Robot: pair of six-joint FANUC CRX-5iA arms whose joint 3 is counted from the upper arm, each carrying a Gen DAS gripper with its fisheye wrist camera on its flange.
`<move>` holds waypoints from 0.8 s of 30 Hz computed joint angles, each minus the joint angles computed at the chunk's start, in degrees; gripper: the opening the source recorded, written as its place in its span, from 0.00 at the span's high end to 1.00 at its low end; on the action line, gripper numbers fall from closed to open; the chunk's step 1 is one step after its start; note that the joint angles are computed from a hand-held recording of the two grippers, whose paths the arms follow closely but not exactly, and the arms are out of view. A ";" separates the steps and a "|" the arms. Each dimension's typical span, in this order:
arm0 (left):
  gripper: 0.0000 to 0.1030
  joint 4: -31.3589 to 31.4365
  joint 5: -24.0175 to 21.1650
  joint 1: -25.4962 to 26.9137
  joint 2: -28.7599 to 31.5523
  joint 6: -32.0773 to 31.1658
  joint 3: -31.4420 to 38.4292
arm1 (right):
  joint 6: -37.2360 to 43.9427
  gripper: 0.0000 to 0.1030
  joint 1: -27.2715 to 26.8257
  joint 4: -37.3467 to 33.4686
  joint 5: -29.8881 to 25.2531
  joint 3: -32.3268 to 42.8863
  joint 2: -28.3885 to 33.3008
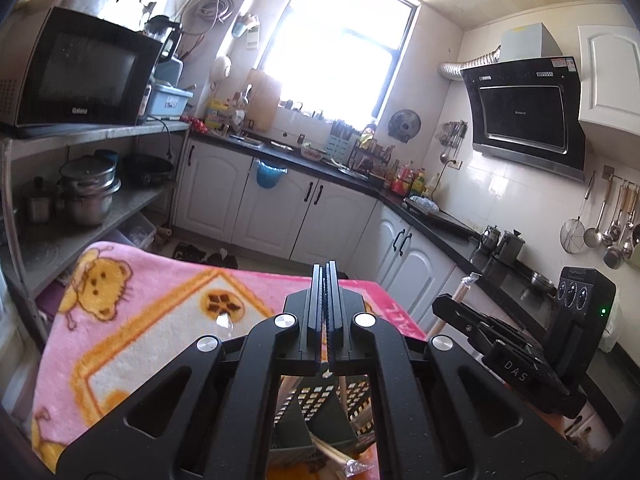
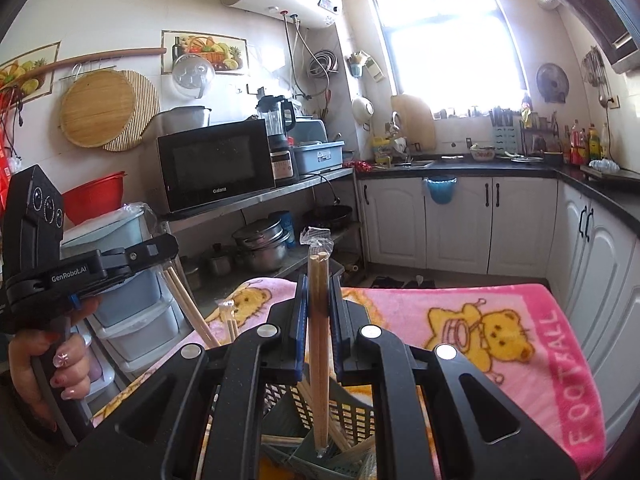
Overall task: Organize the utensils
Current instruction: 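Lift both held chopsticks and carry them above the green caddy, then lower the chopsticks into the caddy and open the right then left tool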
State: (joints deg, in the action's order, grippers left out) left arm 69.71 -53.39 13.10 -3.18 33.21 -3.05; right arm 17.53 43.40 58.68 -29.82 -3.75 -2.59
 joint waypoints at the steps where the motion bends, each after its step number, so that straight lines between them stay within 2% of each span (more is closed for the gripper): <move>1: 1.00 -0.16 -0.07 -0.05 0.01 0.04 -0.24 | -0.78 0.90 -0.04 0.80 0.36 -0.47 0.05; 9: 1.00 0.36 -0.43 -0.34 -0.14 -0.17 -2.72 | -5.84 0.90 -0.99 4.43 2.22 -2.97 0.05; 21: 1.00 -1.56 -1.43 -0.63 -0.58 -0.36 -4.18 | -6.96 0.90 -0.31 4.25 1.03 -4.79 0.04; 24: 1.00 -2.58 -1.35 -0.56 -0.87 -0.54 -4.35 | -5.33 0.90 0.49 2.08 -0.97 -4.44 -0.03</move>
State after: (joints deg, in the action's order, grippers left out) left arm 67.14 -54.74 12.55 -4.05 32.67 -7.40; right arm 12.21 43.89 60.75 -30.79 -8.19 -2.62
